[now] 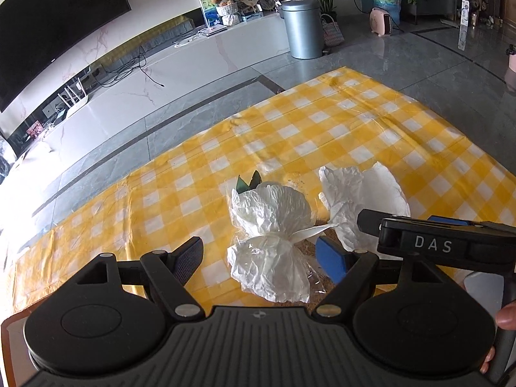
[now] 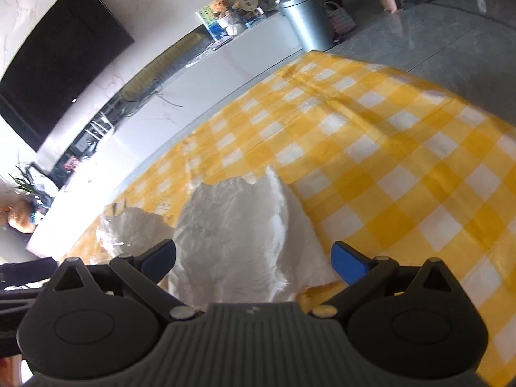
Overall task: Organize soft objects
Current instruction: 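Grasp the white ribbon-tied bag with the left gripper while the right reaches toward crumpled white paper, then close the right gripper on the crumpled white paper while the left lifts the bag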
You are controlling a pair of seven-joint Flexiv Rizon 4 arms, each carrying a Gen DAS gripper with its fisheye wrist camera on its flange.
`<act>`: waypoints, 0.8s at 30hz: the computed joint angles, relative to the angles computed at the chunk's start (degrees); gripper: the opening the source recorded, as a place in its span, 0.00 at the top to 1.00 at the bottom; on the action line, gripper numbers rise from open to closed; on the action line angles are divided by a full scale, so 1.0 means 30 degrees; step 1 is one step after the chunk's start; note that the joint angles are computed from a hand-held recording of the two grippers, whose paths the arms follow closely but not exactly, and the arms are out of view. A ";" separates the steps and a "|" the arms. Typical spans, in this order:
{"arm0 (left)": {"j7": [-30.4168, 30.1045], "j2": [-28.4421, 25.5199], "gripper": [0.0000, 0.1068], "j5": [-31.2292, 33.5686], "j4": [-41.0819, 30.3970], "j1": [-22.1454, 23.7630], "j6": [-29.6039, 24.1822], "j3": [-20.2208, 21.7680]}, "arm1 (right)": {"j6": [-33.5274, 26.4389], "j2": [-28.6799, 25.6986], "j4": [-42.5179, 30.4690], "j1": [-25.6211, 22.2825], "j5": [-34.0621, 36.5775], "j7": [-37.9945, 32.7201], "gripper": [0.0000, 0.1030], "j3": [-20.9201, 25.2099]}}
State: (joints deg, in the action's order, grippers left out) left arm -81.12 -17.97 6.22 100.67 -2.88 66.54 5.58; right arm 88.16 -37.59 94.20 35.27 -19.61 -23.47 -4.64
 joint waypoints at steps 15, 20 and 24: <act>-0.1127 -0.2383 0.18 0.2213 -0.2778 -0.0646 -0.2424 0.0778 | -0.1480 0.0561 0.0626 -0.0322 -0.0545 0.1732 0.03 -0.0078; -0.0406 -0.2243 0.59 0.0808 -0.2332 0.0060 -0.2735 0.0170 | -0.1777 0.0699 0.0759 -0.0345 -0.0973 0.1841 0.03 -0.0102; -0.0784 -0.2452 0.60 0.1603 -0.2650 -0.0263 -0.2612 0.0812 | -0.2071 0.0563 0.0436 -0.0695 -0.1143 0.1467 0.03 0.0439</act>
State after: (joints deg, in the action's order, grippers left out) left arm -83.48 -25.32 11.03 92.72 -3.67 58.71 8.01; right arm 81.94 -35.90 95.50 33.19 -23.04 -19.07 -3.33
